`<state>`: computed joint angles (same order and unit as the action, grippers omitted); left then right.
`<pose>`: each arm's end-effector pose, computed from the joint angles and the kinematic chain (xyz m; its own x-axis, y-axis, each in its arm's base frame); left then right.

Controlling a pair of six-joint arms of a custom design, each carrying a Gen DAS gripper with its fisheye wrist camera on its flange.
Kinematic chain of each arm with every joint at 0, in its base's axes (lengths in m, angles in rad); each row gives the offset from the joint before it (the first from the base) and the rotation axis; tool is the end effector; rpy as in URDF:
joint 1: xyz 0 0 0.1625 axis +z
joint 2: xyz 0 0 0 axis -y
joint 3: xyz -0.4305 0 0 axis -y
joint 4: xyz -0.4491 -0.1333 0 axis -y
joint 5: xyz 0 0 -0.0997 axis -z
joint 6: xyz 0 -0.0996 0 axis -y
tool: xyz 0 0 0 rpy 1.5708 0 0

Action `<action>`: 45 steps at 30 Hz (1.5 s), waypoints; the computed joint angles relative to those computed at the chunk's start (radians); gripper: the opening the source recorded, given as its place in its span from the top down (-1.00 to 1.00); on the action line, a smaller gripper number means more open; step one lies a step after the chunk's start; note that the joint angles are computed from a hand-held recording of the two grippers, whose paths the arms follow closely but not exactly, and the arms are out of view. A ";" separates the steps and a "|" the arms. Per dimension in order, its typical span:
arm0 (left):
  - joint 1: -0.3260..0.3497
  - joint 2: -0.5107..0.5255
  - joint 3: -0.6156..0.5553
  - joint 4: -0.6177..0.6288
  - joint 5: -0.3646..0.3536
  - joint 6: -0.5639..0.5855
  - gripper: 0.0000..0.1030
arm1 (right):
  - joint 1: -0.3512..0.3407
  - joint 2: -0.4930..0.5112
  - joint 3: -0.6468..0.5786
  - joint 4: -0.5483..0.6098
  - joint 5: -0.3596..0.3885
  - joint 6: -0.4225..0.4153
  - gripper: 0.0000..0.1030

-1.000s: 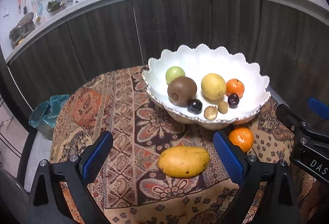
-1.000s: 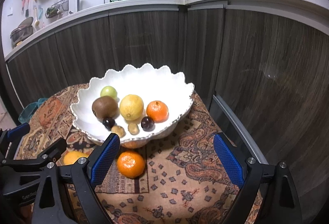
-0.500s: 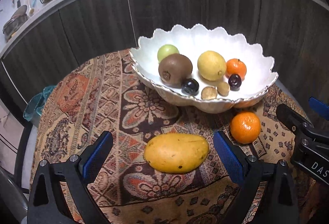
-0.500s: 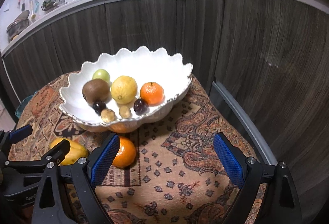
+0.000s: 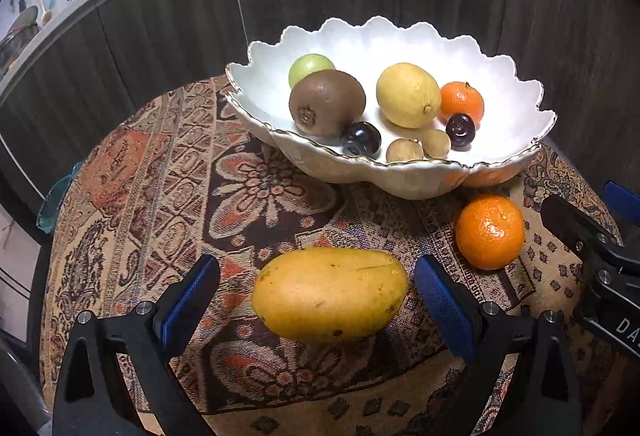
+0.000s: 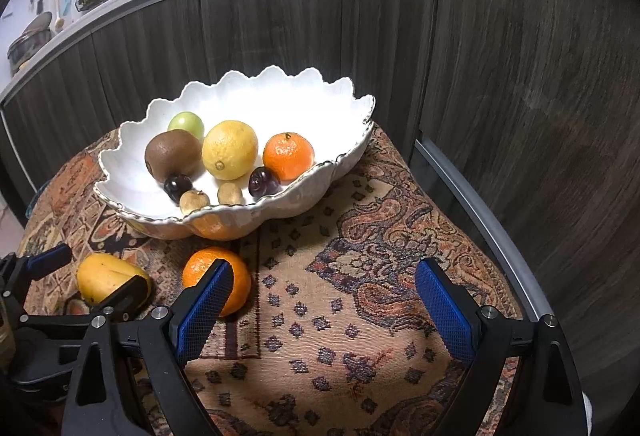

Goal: Organize fruits
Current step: 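Grasp the yellow mango with the left tool while the right tool grasps the mandarin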

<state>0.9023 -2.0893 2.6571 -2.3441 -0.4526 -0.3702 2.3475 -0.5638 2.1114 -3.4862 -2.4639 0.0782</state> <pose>0.0065 -0.3514 0.2726 -0.6455 -0.1595 -0.7469 0.4003 0.7622 -0.5088 0.3830 -0.3103 -0.0788 -0.6927 -0.1870 0.6966 -0.6018 0.6822 -0.4153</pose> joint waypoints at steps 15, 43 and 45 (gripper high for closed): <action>0.055 0.067 -0.023 -0.052 -0.048 0.043 -0.63 | -0.016 0.011 -0.003 0.007 0.004 -0.001 -0.81; -0.005 -0.193 0.002 0.138 -0.014 -0.018 -0.49 | 0.029 0.033 -0.055 0.088 0.062 0.013 -0.81; 0.004 -0.217 0.002 0.145 -0.008 -0.013 -0.49 | 0.037 0.043 -0.071 0.108 0.058 0.011 -0.81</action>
